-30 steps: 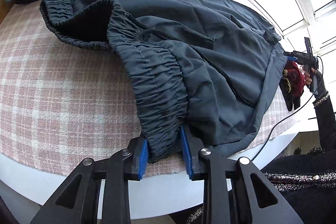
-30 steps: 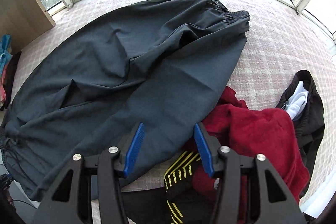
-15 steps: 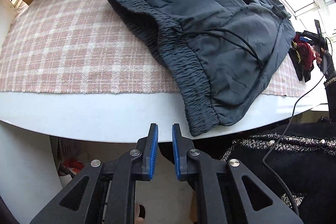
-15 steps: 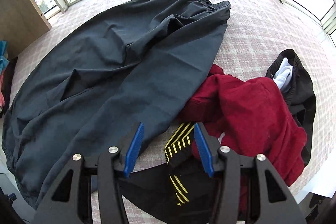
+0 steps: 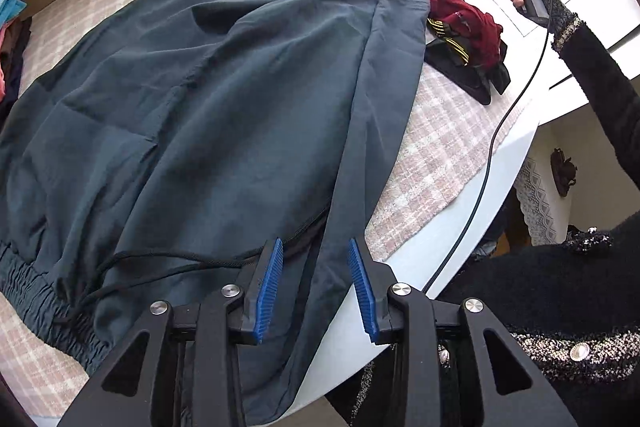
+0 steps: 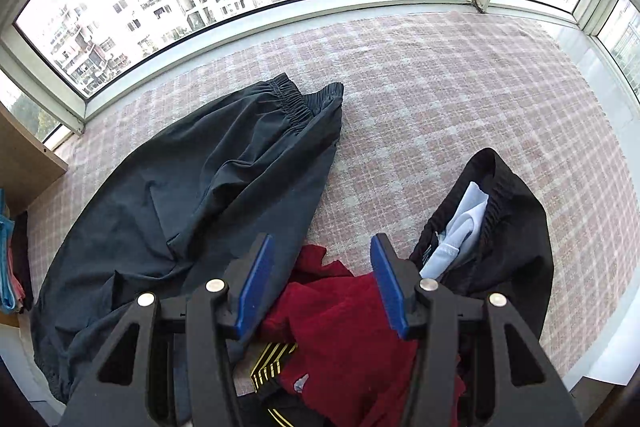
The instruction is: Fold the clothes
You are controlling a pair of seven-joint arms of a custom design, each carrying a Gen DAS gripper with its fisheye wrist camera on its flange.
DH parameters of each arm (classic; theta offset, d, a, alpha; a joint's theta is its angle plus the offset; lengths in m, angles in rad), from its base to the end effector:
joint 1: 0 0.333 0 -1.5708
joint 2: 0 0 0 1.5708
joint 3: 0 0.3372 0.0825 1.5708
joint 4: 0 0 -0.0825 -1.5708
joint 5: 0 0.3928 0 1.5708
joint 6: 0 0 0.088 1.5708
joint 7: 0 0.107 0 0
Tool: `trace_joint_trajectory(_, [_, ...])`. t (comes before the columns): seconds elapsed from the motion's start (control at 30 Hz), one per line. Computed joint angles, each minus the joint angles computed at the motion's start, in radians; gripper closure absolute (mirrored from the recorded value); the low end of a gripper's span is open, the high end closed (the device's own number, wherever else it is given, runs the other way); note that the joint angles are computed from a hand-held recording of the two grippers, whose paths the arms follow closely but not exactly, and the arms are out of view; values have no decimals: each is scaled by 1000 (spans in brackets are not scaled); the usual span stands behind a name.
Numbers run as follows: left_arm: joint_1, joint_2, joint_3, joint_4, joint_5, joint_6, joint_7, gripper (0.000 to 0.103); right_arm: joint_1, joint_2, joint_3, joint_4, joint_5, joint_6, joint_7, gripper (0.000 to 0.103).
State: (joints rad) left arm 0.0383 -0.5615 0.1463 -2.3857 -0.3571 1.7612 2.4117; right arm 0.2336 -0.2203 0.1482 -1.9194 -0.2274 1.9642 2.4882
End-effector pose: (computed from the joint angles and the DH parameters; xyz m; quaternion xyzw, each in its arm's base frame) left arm 0.3722 0.0456 0.5368 0.4556 -0.8641 0.1930 0.0926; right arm 0.4859 0.1877 0.6322 -0.5123 0.8396 -0.1421 0.1112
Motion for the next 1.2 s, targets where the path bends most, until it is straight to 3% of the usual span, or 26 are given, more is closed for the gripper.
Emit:
trace_joint_trajectory(0.17, [-17,-10,-60,-63,11,47,-99,70,-17,153,-47,81,5,44,-50,53])
trace_joint_trajectory(0.33, [-37,-12,-63,-71,10,51,-182,73,-13,271,-97,148,44,55,-87,53])
trace_joint_trajectory(0.37, [-42,-9,-58,-67,5,44,-188,79,-16,268,-106,131,85,81,-99,55])
trace_joint_trajectory(0.4, [-48,-9,-55,-63,4,34,-186,84,-19,257,-111,110,126,107,-120,74])
trace_joint_trajectory(0.43, [-55,-9,-52,-60,5,23,-179,98,-22,246,-115,89,168,133,-144,93])
trace_joint_trajectory(0.47, [-61,-12,-49,-57,5,14,-168,102,-23,236,-116,78,183,137,-165,93])
trace_joint_trajectory(0.63, [-74,-11,-29,-29,-16,-55,-122,102,-23,144,-106,34,126,95,-211,100])
trace_joint_trajectory(0.77, [-66,-25,-14,-8,-28,-126,-95,102,-56,14,-104,-42,138,100,-208,100])
trace_joint_trajectory(0.83, [-61,-38,-7,-3,-31,-167,-83,102,-75,-25,-77,-47,73,5,-200,100])
trace_joint_trajectory(0.9, [-56,-48,1,-9,-43,-217,-80,100,-78,-3,-43,-3,-11,-206,-243,100])
trace_joint_trajectory(0.93, [-51,-53,3,-13,-44,-237,-81,98,-74,-7,-31,-4,-43,-271,-241,99])
trace_joint_trajectory(1.0, [-35,-70,2,-23,-31,-251,-83,93,-75,-25,-27,-11,-62,-326,-198,88])
trace_joint_trajectory(1.03, [-24,-75,7,-24,-25,-253,-88,93,-77,-31,-23,-6,-83,-331,-177,80])
trace_joint_trajectory(1.1, [2,-79,22,-16,-18,-256,-108,93,-80,-40,-14,7,-132,-336,-136,79])
trace_joint_trajectory(1.17, [35,-85,40,5,-2,-240,-121,91,-70,-25,-21,32,-118,-237,-139,74])
trace_joint_trajectory(1.2, [50,-87,49,16,7,-228,-126,88,-66,-16,-25,45,-109,-181,-142,58])
